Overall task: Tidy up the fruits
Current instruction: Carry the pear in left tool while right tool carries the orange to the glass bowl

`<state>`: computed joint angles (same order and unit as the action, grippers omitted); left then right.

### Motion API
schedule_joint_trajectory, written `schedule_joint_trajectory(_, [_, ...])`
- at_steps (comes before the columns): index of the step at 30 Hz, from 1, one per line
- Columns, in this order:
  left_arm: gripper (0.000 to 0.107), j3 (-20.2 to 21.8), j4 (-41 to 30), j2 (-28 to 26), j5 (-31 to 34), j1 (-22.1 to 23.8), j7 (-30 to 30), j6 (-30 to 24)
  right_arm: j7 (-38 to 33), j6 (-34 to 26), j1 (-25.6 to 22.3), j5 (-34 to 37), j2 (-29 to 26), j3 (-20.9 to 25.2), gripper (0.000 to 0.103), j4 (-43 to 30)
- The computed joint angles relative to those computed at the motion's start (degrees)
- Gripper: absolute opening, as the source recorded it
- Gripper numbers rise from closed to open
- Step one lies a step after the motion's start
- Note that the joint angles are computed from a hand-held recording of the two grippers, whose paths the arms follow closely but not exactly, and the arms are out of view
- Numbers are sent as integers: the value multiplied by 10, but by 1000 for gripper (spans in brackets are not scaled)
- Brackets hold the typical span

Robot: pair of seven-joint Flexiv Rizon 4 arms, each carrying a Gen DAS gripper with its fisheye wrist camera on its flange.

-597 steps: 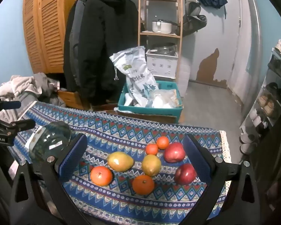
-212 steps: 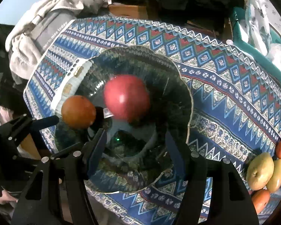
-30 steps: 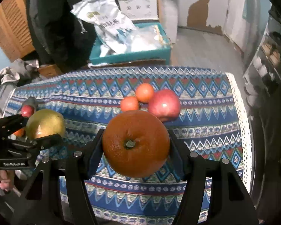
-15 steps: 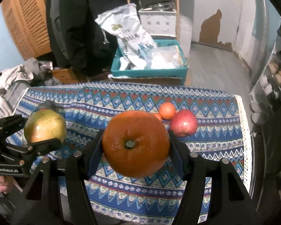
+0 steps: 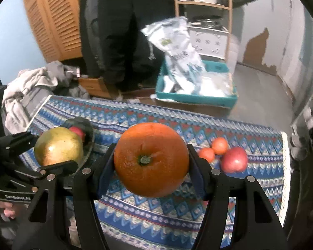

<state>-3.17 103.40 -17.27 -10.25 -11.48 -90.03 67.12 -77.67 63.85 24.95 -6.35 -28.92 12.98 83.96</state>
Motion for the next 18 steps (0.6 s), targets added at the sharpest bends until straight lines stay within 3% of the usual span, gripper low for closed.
schedule_joint_trajectory(18, [74,18,87,54,-34,43,2,35,-30,-74,56,8,-80,16,64,-138])
